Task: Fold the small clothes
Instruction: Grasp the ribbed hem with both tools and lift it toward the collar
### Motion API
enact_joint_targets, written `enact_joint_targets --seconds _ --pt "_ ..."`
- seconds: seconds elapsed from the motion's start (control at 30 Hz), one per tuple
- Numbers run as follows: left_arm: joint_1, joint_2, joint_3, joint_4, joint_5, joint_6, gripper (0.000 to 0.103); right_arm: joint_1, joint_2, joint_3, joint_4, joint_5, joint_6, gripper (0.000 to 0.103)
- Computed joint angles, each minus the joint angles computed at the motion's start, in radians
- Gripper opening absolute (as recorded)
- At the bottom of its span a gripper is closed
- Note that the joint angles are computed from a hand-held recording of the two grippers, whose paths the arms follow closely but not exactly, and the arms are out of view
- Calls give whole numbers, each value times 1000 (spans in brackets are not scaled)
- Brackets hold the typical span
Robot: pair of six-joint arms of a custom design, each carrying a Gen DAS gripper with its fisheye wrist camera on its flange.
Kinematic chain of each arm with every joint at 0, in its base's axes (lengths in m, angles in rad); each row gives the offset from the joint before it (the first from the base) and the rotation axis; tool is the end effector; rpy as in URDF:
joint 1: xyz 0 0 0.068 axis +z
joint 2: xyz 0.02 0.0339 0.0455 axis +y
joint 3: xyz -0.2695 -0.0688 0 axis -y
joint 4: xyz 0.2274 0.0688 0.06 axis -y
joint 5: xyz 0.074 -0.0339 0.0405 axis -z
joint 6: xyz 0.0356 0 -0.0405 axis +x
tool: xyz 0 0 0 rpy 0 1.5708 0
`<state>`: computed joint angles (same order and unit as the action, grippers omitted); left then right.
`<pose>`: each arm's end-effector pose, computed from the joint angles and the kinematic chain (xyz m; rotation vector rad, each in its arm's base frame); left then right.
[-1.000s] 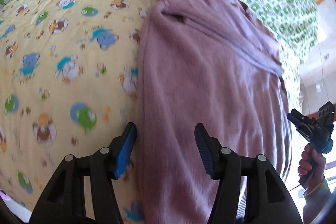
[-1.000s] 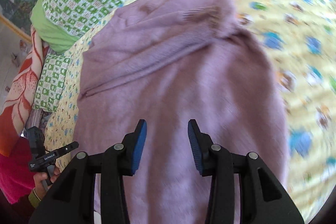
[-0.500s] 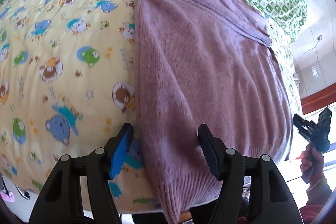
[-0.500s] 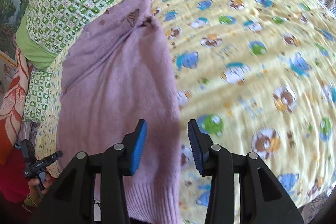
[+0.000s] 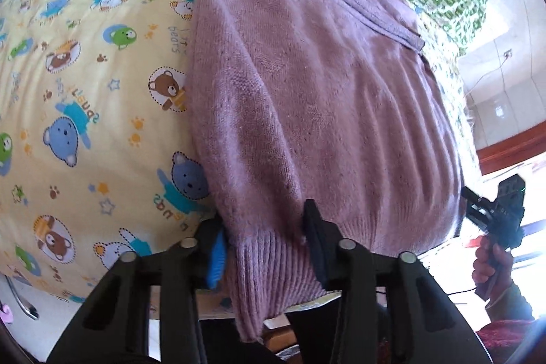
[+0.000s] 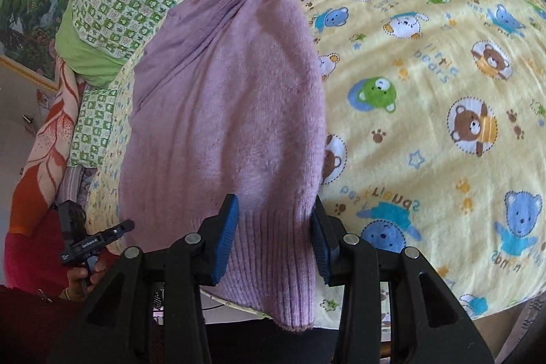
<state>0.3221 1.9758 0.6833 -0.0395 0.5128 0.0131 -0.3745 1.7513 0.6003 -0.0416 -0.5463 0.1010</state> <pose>0.2628 0.0693 0.0570 -0.3378 2.7312 -0.6560 0.2435 -0.0759 0.0984 0.4809 2.5814 0.6593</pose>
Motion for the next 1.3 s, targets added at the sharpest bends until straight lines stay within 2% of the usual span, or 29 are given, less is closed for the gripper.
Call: enact_joint_targets --seconds 0.13,0.17,0.2,0.23,0.4,0.6,0.77,0.8,0.87,0.93,1.0,1.17,1.3 --pt "28 17 19 -23 31 2 14 -6 13 -21 40 -51 32 41" --pt "34 10 12 -20 32 6 11 -9 10 -29 49 -51 33 32" --pt "30 5 8 -11 34 -1 11 -6 6 -31 47 -36 34 5" --pt "40 -6 -1 -8 42 8 9 -9 3 -30 33 -11 27 6" --pt "79 -3 -21 -14 40 51 5 -141 -26 -49 -12 -48 -64 5" --pt "117 26 9 -68 65 92 7 -127 2 -54 16 -84 -20 8" --pt "101 66 33 -89 65 69 17 -118 16 -43 -20 -115 -24 14" --pt "92 66 30 -75 60 64 17 -112 14 -42 -28 -113 -28 16" --pt "70 61 23 -52 53 56 10 -93 14 -46 -22 -115 -15 19" --pt "56 36 12 -43 45 69 6 -75 17 -52 -7 -106 -6 19" --pt "70 4 -8 -38 54 85 5 -61 -3 -58 -6 -84 -4 7" --pt "133 22 8 -78 86 134 4 -154 -1 -66 -35 -108 -50 6" --pt "146 -60 9 -124 143 159 4 -110 -29 -66 -31 -140 -21 6"
